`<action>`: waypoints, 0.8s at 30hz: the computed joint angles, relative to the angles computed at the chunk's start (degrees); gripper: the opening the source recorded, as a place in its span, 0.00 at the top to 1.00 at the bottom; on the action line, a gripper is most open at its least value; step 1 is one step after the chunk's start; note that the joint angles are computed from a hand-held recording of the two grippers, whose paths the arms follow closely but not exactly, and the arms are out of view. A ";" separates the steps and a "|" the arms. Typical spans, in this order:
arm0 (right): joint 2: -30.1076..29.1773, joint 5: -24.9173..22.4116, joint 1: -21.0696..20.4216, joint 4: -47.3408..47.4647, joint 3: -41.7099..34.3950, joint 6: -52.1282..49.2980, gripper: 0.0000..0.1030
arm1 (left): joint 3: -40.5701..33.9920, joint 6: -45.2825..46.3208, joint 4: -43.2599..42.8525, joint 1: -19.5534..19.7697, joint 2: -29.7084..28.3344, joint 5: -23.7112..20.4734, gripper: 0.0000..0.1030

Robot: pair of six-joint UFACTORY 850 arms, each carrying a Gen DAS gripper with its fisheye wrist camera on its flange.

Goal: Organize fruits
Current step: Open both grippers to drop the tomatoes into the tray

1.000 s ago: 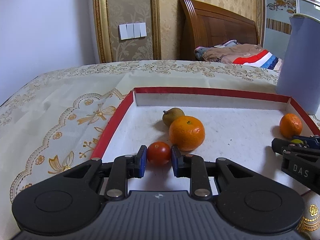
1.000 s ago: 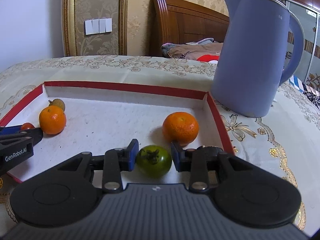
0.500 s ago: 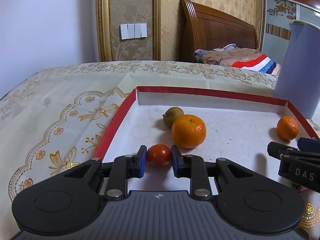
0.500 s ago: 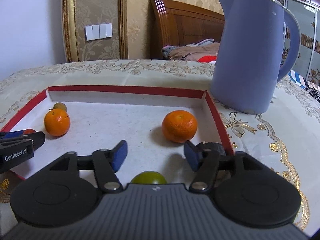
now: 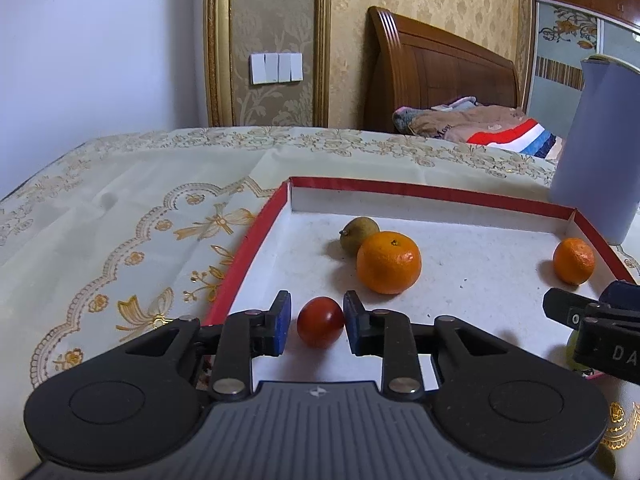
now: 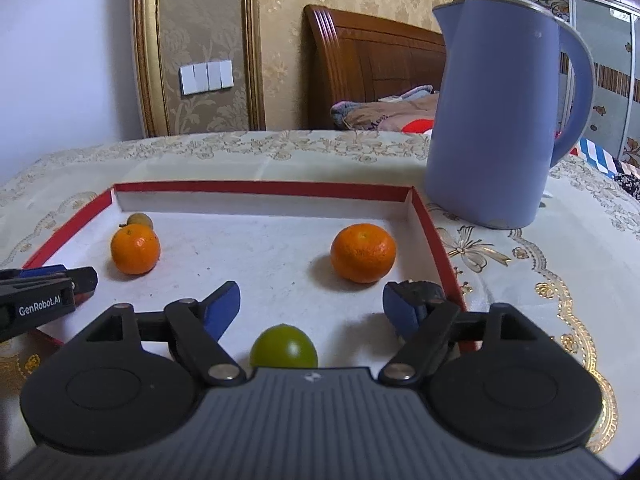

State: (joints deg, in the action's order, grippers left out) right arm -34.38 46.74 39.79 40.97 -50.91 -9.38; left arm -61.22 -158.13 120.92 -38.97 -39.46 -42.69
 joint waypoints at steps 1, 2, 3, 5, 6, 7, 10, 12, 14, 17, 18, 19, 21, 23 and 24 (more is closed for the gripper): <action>0.21 0.59 0.15 -0.19 0.40 0.34 0.18 | 0.43 -0.37 0.31 -0.16 0.25 -0.50 0.73; 0.31 1.28 0.38 0.10 0.65 0.35 0.14 | 0.85 -0.88 0.60 -0.30 0.50 -1.02 0.73; 0.34 2.20 0.76 0.97 0.87 -0.13 0.12 | 1.10 -1.22 0.66 -0.41 0.67 -1.41 0.73; 0.47 4.05 1.37 2.55 1.37 -1.23 0.12 | 1.65 -1.78 0.61 -0.64 0.99 -2.13 0.69; 0.60 4.49 1.51 2.87 1.59 -1.35 0.11 | 1.91 -2.09 0.73 -0.72 1.11 -2.45 0.66; 0.83 4.68 1.58 3.02 1.90 -1.04 0.11 | 2.13 -2.28 0.90 -0.78 1.26 -2.64 0.61; 1.87 4.80 1.62 2.81 3.32 0.73 0.08 | 3.17 -3.03 1.02 -1.34 1.82 -4.10 0.56; 2.60 5.54 2.01 3.20 4.59 1.77 0.07 | 4.24 -3.72 1.49 -1.86 2.44 -5.20 0.56; 3.53 6.82 2.46 2.76 6.36 3.59 0.05 | 5.61 -5.43 2.55 -2.13 3.30 -5.56 0.56; 4.65 8.51 3.20 2.12 8.79 6.32 0.03 | 7.74 -8.45 4.54 -2.39 4.64 -5.98 0.55; 4.97 8.93 3.46 1.75 9.60 7.26 0.03 | 8.29 -9.12 4.73 -2.56 4.99 -6.16 0.55; 5.23 9.40 3.77 1.45 10.42 8.19 0.03 | 8.82 -9.77 4.94 -2.72 5.31 -6.26 0.54; 5.68 9.92 4.26 0.94 11.78 9.49 0.03 | 9.70 -10.68 4.98 -3.08 5.78 -6.60 0.50; 6.29 10.81 4.64 0.71 13.16 10.73 0.02 | 10.83 -11.70 5.40 -3.57 6.28 -7.35 0.48; 6.46 11.31 4.86 0.87 13.66 11.04 0.02 | 11.34 -11.69 5.18 -3.98 6.48 -8.08 0.47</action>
